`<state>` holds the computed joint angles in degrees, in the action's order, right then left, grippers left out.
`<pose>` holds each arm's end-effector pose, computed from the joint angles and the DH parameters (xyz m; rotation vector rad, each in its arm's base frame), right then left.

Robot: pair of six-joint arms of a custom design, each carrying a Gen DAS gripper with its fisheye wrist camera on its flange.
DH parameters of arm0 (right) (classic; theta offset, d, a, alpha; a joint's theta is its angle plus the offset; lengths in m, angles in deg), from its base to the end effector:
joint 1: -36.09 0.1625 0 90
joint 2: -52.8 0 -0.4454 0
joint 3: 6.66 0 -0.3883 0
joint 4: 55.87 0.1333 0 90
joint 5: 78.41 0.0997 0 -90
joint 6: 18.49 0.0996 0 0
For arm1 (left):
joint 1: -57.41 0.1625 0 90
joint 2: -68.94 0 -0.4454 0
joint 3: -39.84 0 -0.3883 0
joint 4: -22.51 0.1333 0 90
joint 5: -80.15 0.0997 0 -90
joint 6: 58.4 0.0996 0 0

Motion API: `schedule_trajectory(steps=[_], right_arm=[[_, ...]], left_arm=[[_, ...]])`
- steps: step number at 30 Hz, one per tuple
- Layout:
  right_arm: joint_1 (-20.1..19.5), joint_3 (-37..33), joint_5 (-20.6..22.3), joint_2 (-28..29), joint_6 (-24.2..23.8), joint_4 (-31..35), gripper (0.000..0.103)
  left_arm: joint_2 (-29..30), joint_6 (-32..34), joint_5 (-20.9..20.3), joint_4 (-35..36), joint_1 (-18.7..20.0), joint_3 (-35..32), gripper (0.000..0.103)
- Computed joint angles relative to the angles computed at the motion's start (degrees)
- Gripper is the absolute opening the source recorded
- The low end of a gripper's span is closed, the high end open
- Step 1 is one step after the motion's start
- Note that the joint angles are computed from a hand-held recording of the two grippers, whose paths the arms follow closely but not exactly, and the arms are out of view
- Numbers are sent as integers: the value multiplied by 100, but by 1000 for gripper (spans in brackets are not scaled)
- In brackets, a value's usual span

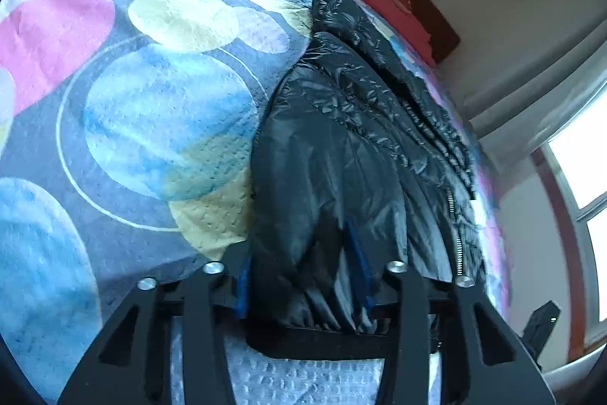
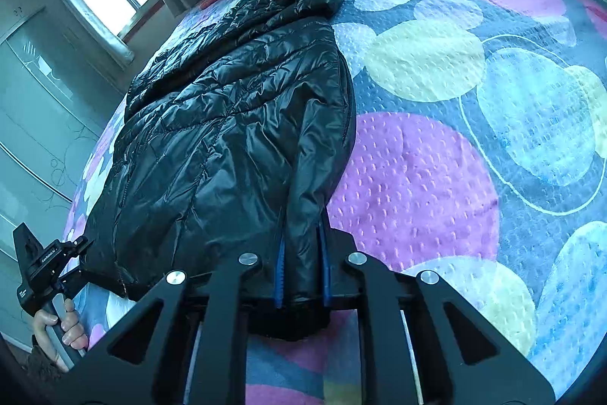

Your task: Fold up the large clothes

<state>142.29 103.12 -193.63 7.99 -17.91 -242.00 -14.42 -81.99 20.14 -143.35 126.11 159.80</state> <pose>0.2581 -0.5626 0.0990 0.1979 -2.6690 0.8240 -0.0092 -0.5277 0.3697 -0.3104 2.6817 -1.1607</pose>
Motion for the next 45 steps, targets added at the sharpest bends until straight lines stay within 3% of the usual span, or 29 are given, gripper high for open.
schedule_trajectory(steps=[2, 4, 6, 9, 10, 13, 21, 26, 30, 36, 42, 45], right_arm=[[-22, 14, -6, -6, 79, 13, 26], [-72, 69, 135, -5, 114, -84, 32], [5, 21, -69, 74, -12, -120, 33], [127, -54, -329, 184, -209, -176, 16], [131, -52, -325, 181, -225, -191, 13], [90, 43, -95, 61, -178, -237, 11], [144, 531, 534, -534, -25, -339, 10], [267, 987, 786, -1008, 164, -382, 10], [413, 1153, 1017, -1233, 256, -483, 10], [404, 529, 1492, -1129, 224, -245, 10], [283, -842, 1759, -524, 373, 219, 10], [132, -1569, 1902, -145, 527, 523, 10]], left_arm=[[-16, 89, -62, 34, -12, 10, 56], [-7, 174, 100, 187, -101, -8, 57], [32, 160, 250, 223, -155, -21, 57], [62, -33, 385, 74, -190, 9, 36], [47, -17, 435, 26, -205, 36, 27], [-71, 182, 434, -249, -266, 164, 14], [-667, 265, 531, -244, -750, 517, 11], [-1309, -522, 470, 432, -1090, 714, 11], [-1513, -628, 642, 580, -1350, 678, 11], [-848, -59, 245, 283, -1035, -179, 11], [275, 438, -121, 12, -544, -1484, 11], [886, 500, -363, 226, -234, -2277, 11]])
